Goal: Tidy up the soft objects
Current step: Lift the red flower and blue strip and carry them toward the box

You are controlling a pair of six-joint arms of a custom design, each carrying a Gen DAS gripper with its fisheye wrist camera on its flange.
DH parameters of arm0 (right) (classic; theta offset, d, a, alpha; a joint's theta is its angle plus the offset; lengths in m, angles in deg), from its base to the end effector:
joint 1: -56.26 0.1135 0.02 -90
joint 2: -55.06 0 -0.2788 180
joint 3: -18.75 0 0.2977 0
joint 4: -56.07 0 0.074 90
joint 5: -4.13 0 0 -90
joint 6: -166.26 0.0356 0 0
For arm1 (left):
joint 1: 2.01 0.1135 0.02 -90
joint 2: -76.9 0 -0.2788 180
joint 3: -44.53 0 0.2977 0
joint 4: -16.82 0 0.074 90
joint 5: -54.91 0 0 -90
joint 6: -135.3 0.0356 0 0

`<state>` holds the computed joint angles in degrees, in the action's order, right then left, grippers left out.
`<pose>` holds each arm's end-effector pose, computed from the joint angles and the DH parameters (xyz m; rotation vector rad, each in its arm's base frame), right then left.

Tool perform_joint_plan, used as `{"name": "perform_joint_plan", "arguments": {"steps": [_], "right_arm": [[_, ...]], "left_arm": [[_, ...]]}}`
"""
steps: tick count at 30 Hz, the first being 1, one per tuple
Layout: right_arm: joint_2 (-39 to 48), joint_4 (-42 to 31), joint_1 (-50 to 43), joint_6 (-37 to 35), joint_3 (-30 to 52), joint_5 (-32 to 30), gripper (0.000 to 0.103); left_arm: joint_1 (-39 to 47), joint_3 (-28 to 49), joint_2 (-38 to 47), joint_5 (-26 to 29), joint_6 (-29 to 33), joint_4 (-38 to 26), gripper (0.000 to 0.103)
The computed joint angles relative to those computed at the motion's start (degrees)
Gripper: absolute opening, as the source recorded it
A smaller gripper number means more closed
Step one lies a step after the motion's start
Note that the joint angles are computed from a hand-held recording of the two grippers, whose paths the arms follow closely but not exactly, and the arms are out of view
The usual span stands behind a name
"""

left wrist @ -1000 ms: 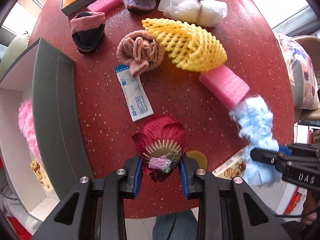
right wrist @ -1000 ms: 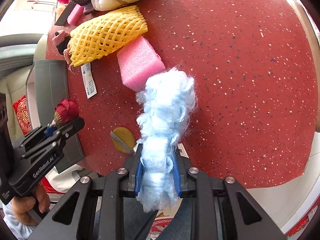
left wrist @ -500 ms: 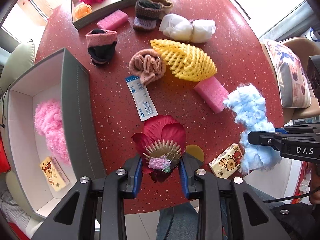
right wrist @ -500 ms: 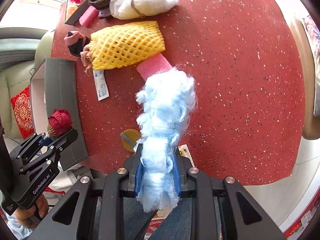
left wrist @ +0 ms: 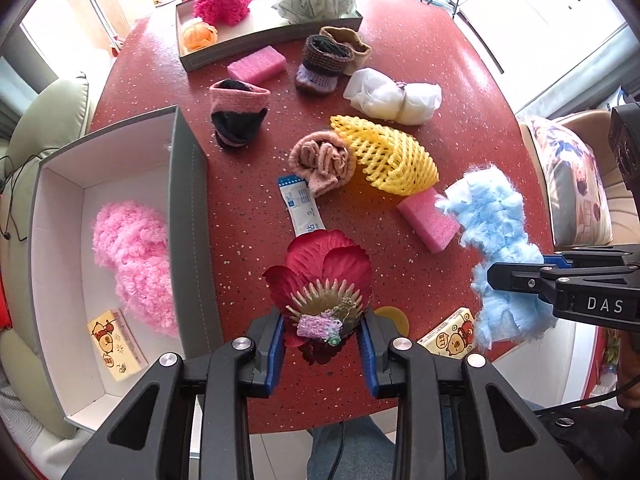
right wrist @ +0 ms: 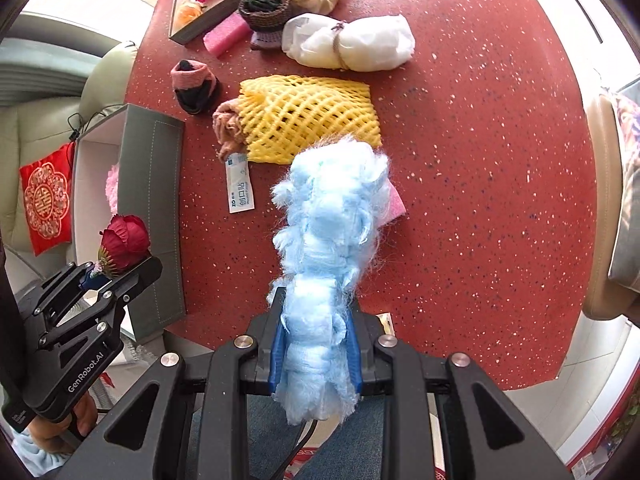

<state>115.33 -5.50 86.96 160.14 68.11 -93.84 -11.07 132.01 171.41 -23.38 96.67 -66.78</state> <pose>0.1754 0.1099 0.1951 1.3361 2.7424 0.5103 0.3309 -0.0601 0.2461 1.5402 2.6482 -0.2991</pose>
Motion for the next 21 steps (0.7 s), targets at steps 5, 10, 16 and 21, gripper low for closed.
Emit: {"name": "perform_joint_plan", "arguments": {"steps": [5,10,16,21], "right_arm": [[1.5,-2.7,0.7,-1.4,3.3,0.6,0.028],[4.5,-3.7,0.7,-3.3,6.3,0.9,0.028],[7.7,-5.2,0.8,-5.2,9.9,1.3,0.028],[10.8,-5.9,0.7,-7.2,13.0,1.8,0.028]], "left_arm": [[1.8,1.4,0.8,0.8,-0.2,-0.2,0.033],[3.8,2.6,1.7,1.7,-0.6,-0.3,0.033],[6.3,4.4,2.7,3.2,-0.6,-0.6,0.033],[8.1,6.2,3.8,4.2,-0.8,-0.8,0.033]]}}
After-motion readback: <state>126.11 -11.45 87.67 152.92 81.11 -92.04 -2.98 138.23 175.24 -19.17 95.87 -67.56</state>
